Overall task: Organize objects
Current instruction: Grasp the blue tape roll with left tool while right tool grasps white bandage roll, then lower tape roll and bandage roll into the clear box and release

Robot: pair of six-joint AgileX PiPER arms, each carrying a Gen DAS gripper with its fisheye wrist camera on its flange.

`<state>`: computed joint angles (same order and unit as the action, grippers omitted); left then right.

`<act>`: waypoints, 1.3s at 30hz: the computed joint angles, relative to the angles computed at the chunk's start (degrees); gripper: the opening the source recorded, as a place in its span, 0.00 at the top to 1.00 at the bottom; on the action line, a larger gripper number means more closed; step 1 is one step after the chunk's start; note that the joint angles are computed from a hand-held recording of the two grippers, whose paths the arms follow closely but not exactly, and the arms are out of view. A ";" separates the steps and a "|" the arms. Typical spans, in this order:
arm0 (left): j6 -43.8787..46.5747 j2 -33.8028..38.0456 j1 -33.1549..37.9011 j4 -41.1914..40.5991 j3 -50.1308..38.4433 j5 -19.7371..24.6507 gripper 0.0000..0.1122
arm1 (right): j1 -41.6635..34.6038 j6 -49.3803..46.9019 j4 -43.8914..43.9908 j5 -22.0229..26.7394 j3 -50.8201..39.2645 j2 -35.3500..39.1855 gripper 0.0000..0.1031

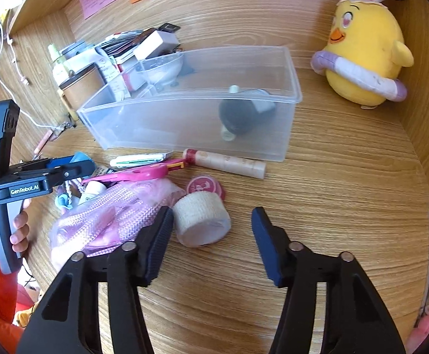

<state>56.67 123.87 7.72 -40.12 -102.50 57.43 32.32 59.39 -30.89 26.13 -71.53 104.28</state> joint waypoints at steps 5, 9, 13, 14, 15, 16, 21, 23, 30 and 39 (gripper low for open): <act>-1.06 0.27 0.24 0.03 -0.43 -0.05 0.63 | -0.52 -2.30 2.66 -1.75 0.34 0.36 0.65; -0.76 0.01 0.91 -1.16 -0.44 0.11 0.63 | -0.24 1.42 -0.51 -0.92 1.17 -0.63 0.65; 0.44 -1.39 1.28 -2.70 0.23 -0.46 0.63 | -0.26 4.82 -4.02 0.24 1.50 -2.22 0.65; 0.72 -1.92 1.20 -3.11 0.59 -0.80 0.63 | -0.21 5.77 -5.15 0.51 1.54 -2.65 0.66; 1.19 -2.39 1.29 -3.71 0.57 -0.84 0.63 | -0.22 6.64 -6.27 0.67 1.55 -3.13 0.66; 1.76 -2.80 1.39 -4.26 0.81 -0.95 0.63 | -0.20 7.37 -7.19 0.82 1.46 -3.43 0.65; 4.05 -5.15 1.04 -7.33 1.32 -2.11 0.63 | -0.22 10.66 -11.65 1.15 0.11 -4.48 0.65; 4.85 -5.54 1.11 -8.84 0.89 -1.78 0.63 | -0.49 11.03 -12.37 0.73 -0.74 -4.56 0.65; 3.64 -4.97 -0.04 -10.52 -3.35 -1.31 0.63 | -0.49 8.97 -14.25 1.98 -7.67 -2.63 0.65; -1.48 -0.95 -1.40 -8.42 -13.19 0.67 0.63 | -1.62 3.25 -11.96 4.55 -16.64 1.58 0.65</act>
